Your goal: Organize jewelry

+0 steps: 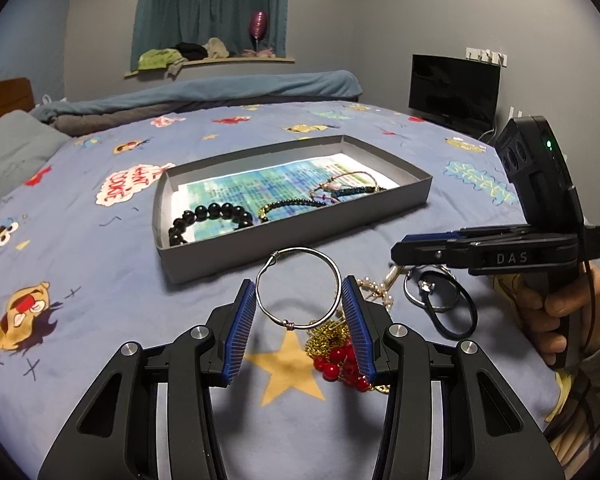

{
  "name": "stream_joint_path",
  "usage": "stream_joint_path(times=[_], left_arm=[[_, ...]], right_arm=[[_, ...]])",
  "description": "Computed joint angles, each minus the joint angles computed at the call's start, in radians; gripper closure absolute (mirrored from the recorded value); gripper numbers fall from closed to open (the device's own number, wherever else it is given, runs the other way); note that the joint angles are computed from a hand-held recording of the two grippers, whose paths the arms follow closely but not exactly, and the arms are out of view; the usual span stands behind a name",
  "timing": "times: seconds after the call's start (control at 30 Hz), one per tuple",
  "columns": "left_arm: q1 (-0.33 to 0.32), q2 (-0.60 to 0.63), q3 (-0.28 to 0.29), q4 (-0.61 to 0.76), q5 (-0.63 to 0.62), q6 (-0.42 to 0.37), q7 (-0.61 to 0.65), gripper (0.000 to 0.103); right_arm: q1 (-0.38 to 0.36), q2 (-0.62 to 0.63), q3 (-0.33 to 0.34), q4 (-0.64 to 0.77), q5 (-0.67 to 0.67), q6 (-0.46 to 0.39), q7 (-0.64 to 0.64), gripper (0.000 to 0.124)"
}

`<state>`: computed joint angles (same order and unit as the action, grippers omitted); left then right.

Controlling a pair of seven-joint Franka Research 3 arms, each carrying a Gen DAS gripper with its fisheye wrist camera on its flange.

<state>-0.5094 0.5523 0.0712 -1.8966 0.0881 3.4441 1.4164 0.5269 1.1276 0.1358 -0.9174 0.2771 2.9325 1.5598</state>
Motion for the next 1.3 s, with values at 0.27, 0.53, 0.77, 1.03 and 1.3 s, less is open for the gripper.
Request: stream_joint_path(times=[0.27, 0.53, 0.77, 1.03, 1.3], left_arm=[[0.022, 0.002, -0.015, 0.01, -0.001, 0.006, -0.012, 0.057], [0.049, 0.016, -0.044, 0.038, 0.015, 0.006, -0.03, 0.057], [0.061, 0.034, -0.056, 0.074, 0.035, -0.004, -0.059, 0.057], [0.089, 0.065, -0.083, 0.128, 0.077, -0.023, -0.098, 0.057], [0.118, 0.137, -0.104, 0.264, 0.125, -0.081, -0.145, 0.057]], right_arm=[[-0.058, -0.048, 0.113, -0.109, 0.058, 0.128, -0.111, 0.112], [-0.078, -0.068, 0.156, -0.15, 0.087, 0.275, -0.154, 0.117], [0.08, -0.122, -0.125, -0.21, 0.13, 0.384, -0.041, 0.118], [0.157, -0.099, -0.266, -0.179, 0.126, 0.373, 0.036, 0.118], [0.121, -0.036, -0.244, -0.054, 0.098, 0.362, 0.072, 0.118]])
